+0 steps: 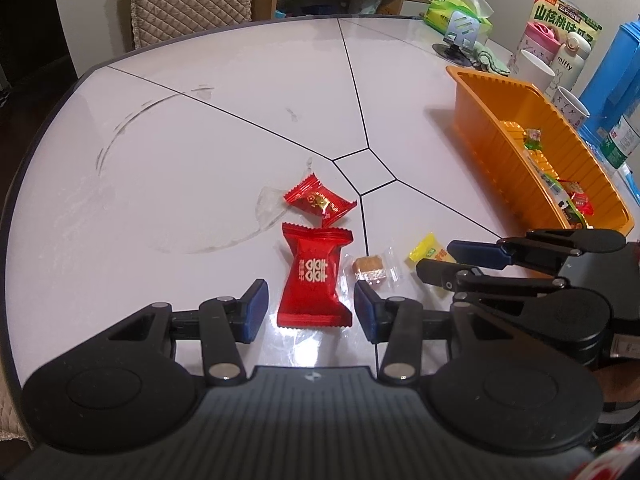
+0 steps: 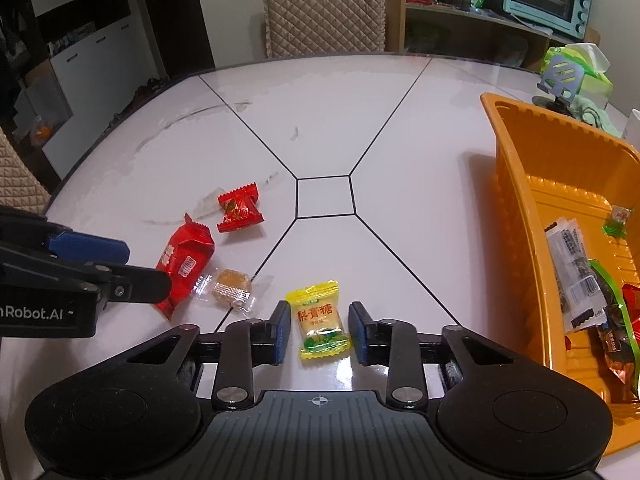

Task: Organize snacks
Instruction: 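Grasp the yellow candy with the right tool while the left tool grasps the red candy packet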

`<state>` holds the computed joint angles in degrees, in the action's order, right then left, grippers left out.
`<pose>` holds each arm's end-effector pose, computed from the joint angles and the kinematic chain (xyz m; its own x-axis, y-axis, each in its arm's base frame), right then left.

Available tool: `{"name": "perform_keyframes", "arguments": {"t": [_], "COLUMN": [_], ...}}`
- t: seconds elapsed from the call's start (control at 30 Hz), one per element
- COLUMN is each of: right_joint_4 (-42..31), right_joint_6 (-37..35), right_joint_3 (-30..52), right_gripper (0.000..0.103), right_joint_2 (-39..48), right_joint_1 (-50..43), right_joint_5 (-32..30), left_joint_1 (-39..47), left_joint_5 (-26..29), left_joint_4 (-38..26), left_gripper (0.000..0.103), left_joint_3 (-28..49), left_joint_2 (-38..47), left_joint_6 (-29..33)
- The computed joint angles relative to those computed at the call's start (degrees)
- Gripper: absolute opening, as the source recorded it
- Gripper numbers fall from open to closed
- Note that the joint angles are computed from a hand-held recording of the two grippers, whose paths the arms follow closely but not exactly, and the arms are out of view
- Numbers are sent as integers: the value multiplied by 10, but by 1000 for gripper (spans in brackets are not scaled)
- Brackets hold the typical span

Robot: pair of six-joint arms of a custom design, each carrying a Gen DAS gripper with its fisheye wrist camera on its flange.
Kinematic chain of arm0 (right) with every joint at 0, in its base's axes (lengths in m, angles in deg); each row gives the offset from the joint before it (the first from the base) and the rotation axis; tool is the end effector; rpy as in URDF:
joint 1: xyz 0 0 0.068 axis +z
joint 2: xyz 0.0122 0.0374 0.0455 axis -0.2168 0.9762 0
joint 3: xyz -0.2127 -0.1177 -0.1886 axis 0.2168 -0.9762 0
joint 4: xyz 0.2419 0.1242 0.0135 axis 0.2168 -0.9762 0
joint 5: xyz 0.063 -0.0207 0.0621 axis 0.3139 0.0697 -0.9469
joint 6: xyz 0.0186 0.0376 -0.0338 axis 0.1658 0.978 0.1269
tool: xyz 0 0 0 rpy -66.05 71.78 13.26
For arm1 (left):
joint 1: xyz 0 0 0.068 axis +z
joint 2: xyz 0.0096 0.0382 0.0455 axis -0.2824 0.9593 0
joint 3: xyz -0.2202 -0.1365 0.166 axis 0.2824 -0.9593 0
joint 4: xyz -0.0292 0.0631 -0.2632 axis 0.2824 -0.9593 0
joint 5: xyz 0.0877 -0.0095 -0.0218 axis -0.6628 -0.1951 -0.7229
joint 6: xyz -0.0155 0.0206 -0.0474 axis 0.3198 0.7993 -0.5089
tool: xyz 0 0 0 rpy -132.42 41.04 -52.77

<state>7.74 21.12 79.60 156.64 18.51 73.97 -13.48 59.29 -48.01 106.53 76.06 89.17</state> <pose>0.2601 0.1513 0.0414 -0.7785 -0.0402 -0.6264 -0.1669 0.9753 0.1449 0.2977 0.0051 0.0691 -0.8170 0.2224 -0.5320 0.3272 0.9385 -0.1101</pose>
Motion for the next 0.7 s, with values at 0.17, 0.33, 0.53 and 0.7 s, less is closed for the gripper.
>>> {"name": "perform_keyframes", "arguments": {"t": [0.17,0.33,0.53,0.7], "right_joint_4": [2,1,3,4], "right_joint_6": [2,13,26,39], "right_joint_3": [1,-1,-9,-16], "right_gripper": [21,21,21,21], "right_joint_2": [2,-3,-16,-23], "right_joint_1": [-8,-17,-26,-31], "right_joint_5": [-5,-11,-22,-28], "left_joint_1": [-4,-6,-7,-1], "left_joint_5": [-3,-5,-2,5], "left_joint_4": [-4,-9,-15,-27], "left_gripper": [43,43,42,39], "left_joint_3": [12,25,44,60], "left_joint_2": [12,26,45,60], "left_joint_6": [0,2,2,-1]}}
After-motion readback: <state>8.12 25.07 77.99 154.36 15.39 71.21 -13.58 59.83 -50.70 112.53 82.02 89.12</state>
